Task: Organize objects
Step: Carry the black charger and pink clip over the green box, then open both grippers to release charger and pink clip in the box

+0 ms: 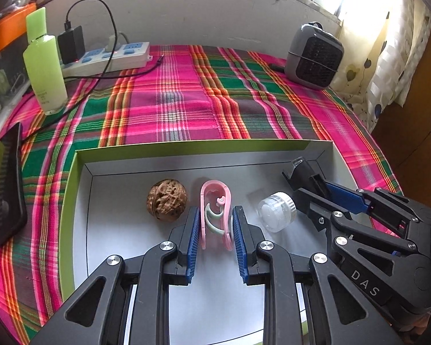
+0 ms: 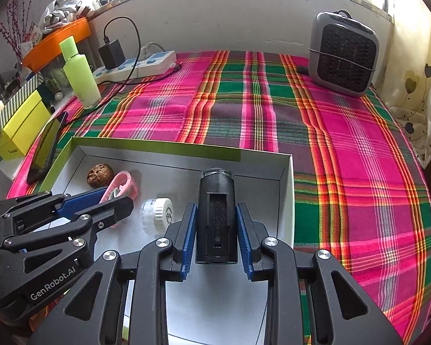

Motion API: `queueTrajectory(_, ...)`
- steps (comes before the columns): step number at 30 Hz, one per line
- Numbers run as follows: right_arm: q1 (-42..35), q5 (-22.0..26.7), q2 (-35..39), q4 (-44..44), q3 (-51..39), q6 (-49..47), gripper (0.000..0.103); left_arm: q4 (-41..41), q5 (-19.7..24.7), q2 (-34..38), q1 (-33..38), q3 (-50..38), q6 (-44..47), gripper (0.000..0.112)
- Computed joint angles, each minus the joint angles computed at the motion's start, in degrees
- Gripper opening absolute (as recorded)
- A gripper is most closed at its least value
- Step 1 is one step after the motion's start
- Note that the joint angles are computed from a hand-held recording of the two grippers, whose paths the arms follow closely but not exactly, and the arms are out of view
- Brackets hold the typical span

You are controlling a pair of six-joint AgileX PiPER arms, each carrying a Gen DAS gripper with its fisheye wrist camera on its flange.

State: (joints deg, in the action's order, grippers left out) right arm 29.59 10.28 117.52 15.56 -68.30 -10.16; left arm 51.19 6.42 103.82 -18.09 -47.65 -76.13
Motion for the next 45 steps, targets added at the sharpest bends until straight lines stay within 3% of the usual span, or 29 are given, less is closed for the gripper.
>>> queueTrajectory(16, 1.4, -0.3, 0.1, -11.3, -0.1, 11.3, 0.029, 1.9, 0.2, 0.0, -0.1, 0.0, -1.9, 0.022)
queueTrajectory(19, 1.4, -0.6, -0.2, -13.1, 0.4, 13.5, 0.029, 1.4, 0.2, -0.1, -0.1, 0.0, -1.5, 0.027)
queueTrajectory(22, 1.4, -0.8, -0.5, -13.2, 0.8, 13.9, 0.030, 5.2, 1.4, -0.2, -0.9, 0.1, -5.4, 0.038)
queueTrajectory(30, 1.7, -2.8, -2.5, -13.1, 3.6, 14.1, 0.037, 8.3, 1.6, -2.2, -1.5, 2.0, -9.5, 0.042)
queueTrajectory(34, 2.1, -4.0, -4.0, -17.3, 5.7, 18.1, 0.037, 19.1, 3.9, -4.2, -3.3, 3.9, -20.6, 0.042)
queueTrajectory(38, 2.2, -5.3, -5.7, -15.3, 7.9, 16.5, 0.037, 20.7, 4.2, -5.8, -3.9, 5.3, -23.2, 0.043)
queueTrajectory(45, 3.3, -6.9, -8.4, -35.9, 11.3, 37.7, 0.037, 25.1, 6.3, -9.4, -6.2, 8.8, -29.9, 0.043)
